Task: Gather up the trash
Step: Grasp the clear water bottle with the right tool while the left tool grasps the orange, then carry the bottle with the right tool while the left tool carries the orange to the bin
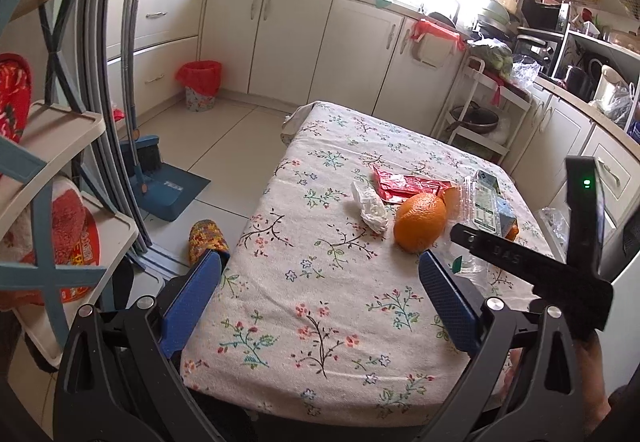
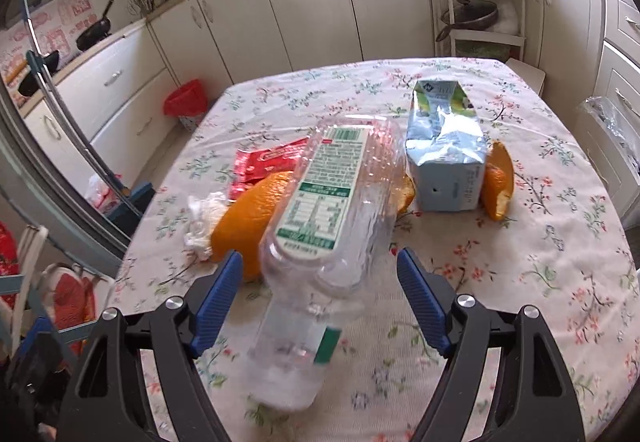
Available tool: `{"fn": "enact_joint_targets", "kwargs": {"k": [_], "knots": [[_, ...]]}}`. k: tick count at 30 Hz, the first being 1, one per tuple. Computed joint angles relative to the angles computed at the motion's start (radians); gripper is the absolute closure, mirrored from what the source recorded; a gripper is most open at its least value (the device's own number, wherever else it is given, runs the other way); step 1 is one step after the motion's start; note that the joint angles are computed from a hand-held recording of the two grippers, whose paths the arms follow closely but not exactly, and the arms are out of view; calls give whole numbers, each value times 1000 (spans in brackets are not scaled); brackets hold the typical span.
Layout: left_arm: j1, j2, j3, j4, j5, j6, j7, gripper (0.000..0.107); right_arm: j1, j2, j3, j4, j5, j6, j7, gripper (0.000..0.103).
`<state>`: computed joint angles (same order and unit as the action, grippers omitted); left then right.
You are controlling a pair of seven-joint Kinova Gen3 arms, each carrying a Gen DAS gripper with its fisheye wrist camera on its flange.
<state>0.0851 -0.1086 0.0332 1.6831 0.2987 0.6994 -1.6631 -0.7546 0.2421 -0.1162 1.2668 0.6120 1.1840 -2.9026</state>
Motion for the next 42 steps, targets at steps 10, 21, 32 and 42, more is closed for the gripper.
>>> {"fn": "enact_joint_targets", "kwargs": {"k": [10, 21, 32, 42], "knots": [[26, 146, 47, -157, 42, 64, -213, 12, 82, -132, -41, 177, -61, -149, 40, 40], [132, 386, 128, -417, -113, 165, -288, 22, 141, -259, -143, 277, -74, -112, 34, 41], [123, 468, 131, -500, -83, 271, -270, 72, 227, -321, -164, 364, -140, -206, 2, 41], [20, 365, 135, -429, 87, 276, -318, 78, 334, -437, -213, 476, -193, -353, -76, 41]]}}
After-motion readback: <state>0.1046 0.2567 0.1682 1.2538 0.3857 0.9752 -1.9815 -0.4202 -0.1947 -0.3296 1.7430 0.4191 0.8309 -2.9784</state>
